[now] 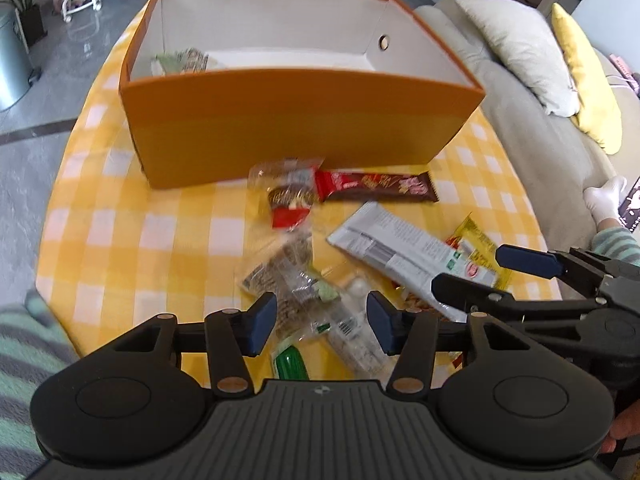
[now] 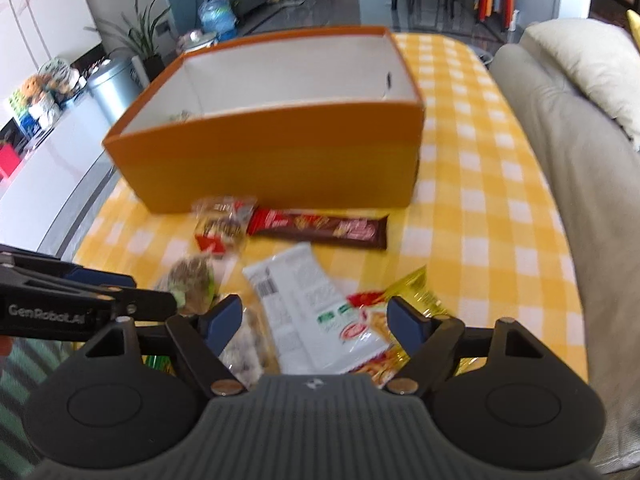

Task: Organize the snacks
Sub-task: 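Grasp the white wrapper with the right tool while the left tool grasps the clear nut pack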

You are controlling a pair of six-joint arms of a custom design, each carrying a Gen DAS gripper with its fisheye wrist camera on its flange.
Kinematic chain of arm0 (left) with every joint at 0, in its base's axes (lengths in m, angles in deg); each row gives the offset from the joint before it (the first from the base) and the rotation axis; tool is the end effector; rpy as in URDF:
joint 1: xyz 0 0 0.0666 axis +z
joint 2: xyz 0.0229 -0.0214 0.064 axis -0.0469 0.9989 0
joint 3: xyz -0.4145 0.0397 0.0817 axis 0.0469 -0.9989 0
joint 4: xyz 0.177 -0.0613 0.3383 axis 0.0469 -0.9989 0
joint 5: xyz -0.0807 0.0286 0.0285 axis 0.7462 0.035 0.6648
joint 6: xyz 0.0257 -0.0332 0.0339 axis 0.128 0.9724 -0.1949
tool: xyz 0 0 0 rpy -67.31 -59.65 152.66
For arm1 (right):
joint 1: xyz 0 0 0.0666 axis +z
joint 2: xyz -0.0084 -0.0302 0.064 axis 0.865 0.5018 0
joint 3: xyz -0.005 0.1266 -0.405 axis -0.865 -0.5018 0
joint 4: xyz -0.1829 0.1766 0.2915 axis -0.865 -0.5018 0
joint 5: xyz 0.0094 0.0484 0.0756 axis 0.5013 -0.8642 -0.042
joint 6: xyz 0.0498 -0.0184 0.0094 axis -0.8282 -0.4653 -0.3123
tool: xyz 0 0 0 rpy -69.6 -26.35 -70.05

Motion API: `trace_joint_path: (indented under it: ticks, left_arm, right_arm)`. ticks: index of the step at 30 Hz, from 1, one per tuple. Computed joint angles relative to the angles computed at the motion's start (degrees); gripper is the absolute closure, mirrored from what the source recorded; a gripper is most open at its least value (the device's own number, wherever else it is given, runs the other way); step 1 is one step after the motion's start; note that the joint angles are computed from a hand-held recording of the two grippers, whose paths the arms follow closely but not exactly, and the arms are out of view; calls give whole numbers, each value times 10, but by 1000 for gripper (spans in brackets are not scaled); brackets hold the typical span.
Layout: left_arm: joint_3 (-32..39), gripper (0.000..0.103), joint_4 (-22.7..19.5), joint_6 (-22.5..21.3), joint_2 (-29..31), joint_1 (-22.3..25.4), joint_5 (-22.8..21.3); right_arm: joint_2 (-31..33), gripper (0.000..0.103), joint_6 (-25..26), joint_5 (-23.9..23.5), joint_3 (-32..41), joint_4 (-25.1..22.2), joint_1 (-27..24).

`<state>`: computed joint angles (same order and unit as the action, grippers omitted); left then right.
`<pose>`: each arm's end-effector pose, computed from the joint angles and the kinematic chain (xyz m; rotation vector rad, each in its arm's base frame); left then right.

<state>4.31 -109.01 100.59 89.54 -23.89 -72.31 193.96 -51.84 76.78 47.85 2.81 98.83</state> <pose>0.4673 -0.1836 0.3009 -0.0721 2.7002 -0.3136 0.5119 0.4093 0.3005 -0.3562 2.5409 0.3014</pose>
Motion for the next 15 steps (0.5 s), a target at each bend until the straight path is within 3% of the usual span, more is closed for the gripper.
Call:
trace_joint_path:
  ticks: [15]
  left_arm:
    - [17, 40, -7, 83, 35, 22, 17]
  right_arm:
    - [39, 29, 89, 1, 44, -20, 4]
